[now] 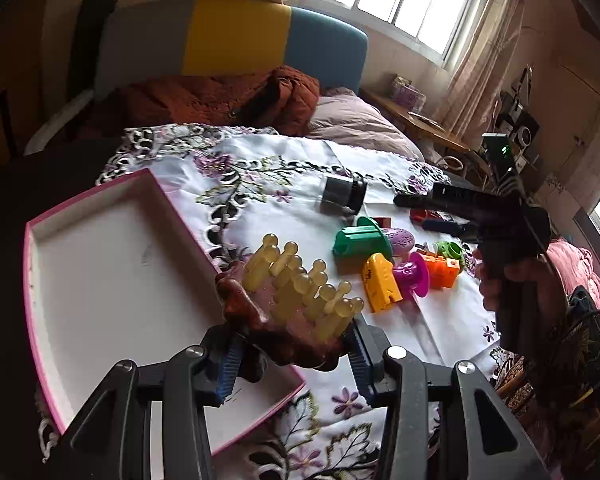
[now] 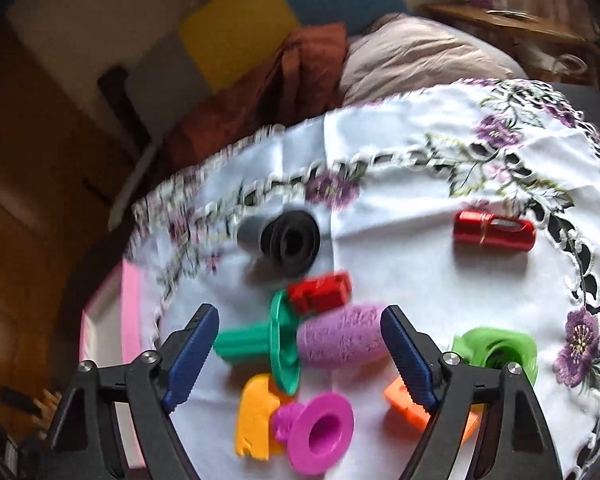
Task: Organize rigid objects
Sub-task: 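Carry the brown toy toward the tray with the left gripper while the right gripper grasps the orange block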
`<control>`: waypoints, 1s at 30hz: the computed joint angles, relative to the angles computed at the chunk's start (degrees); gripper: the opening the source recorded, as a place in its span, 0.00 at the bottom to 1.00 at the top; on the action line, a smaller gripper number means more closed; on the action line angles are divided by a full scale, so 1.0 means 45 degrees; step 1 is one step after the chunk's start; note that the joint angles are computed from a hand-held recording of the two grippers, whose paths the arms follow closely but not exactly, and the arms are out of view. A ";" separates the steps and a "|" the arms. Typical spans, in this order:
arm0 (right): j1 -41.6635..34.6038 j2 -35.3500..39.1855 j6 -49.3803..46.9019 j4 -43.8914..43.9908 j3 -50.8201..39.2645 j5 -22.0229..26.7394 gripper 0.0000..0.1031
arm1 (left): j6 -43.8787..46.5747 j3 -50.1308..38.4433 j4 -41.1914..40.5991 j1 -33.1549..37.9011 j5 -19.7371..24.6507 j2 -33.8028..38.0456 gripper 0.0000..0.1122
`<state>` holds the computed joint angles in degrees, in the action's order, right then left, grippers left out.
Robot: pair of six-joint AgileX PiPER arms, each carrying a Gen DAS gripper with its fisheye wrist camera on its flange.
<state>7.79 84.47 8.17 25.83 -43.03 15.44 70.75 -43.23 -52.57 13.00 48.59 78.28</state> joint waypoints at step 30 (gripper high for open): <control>-0.0218 0.0277 0.6601 -0.6593 0.0359 0.3672 0.23 | 0.1411 0.0011 -0.0416 0.3282 0.1543 0.0716 0.42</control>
<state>6.81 85.71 37.87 -3.84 -41.41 31.96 77.10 -43.19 -54.44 27.77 55.53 81.50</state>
